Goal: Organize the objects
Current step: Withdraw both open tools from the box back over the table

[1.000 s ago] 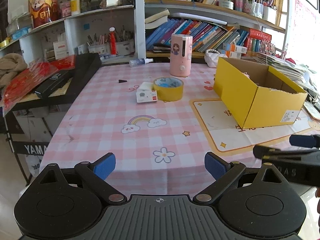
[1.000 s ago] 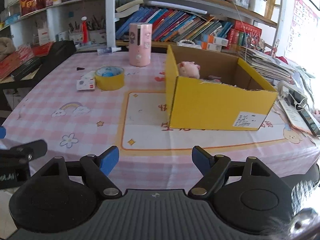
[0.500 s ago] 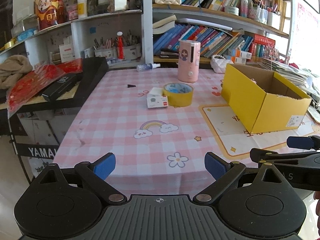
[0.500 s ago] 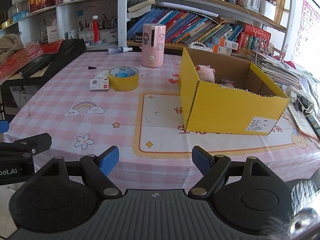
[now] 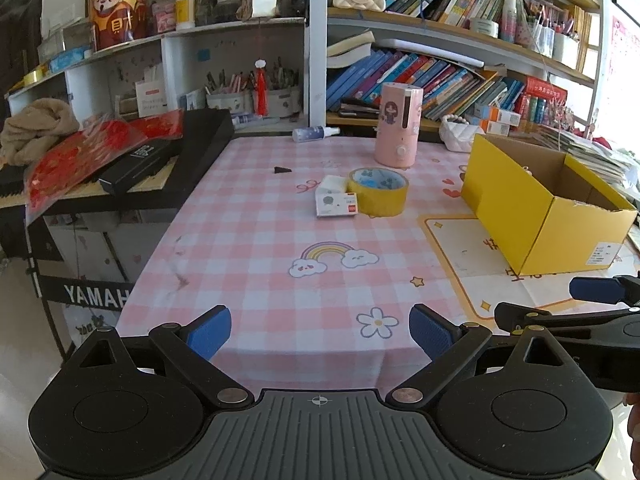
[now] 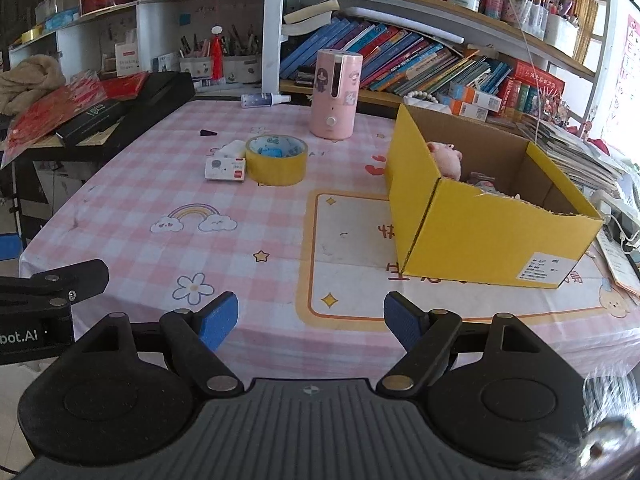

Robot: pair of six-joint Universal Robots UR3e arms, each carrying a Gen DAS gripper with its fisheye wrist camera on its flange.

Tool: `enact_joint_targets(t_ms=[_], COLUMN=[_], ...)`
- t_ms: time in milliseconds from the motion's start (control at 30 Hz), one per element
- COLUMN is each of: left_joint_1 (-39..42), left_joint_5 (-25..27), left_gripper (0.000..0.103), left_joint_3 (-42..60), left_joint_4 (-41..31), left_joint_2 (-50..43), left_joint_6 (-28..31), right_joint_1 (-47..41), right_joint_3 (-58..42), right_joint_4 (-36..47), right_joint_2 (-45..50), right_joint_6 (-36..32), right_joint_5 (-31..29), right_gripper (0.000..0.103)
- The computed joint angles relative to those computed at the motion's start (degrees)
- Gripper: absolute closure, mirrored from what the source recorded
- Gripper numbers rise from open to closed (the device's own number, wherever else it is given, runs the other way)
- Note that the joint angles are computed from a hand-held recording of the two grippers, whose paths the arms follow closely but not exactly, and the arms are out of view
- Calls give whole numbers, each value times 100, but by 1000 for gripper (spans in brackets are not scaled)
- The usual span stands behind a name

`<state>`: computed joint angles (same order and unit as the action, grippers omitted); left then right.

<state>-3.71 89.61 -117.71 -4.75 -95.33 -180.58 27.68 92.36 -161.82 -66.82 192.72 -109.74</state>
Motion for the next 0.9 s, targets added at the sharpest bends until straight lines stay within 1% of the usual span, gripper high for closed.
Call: enact_joint_targets(t_ms=[167, 367, 900], left_joint_1=[-18, -18, -109], left_joint_5=[19, 77, 313], left_gripper=[6, 6, 6], left_joint_3=[313, 855, 2885], left_joint_4=[-80, -92, -835], left_joint_2=[-312, -774, -2192], left_joint_6=[-13, 6, -249], right_joint_1=[-106, -306, -853], right_joint_3=[-234, -845, -3258], right_joint_4=[47, 206, 1158], right_joint_2=[201, 621, 2008], right_joint_6=[-104, -237, -893], right_joint_5=[139, 372, 999], right_gripper=[24, 24, 24])
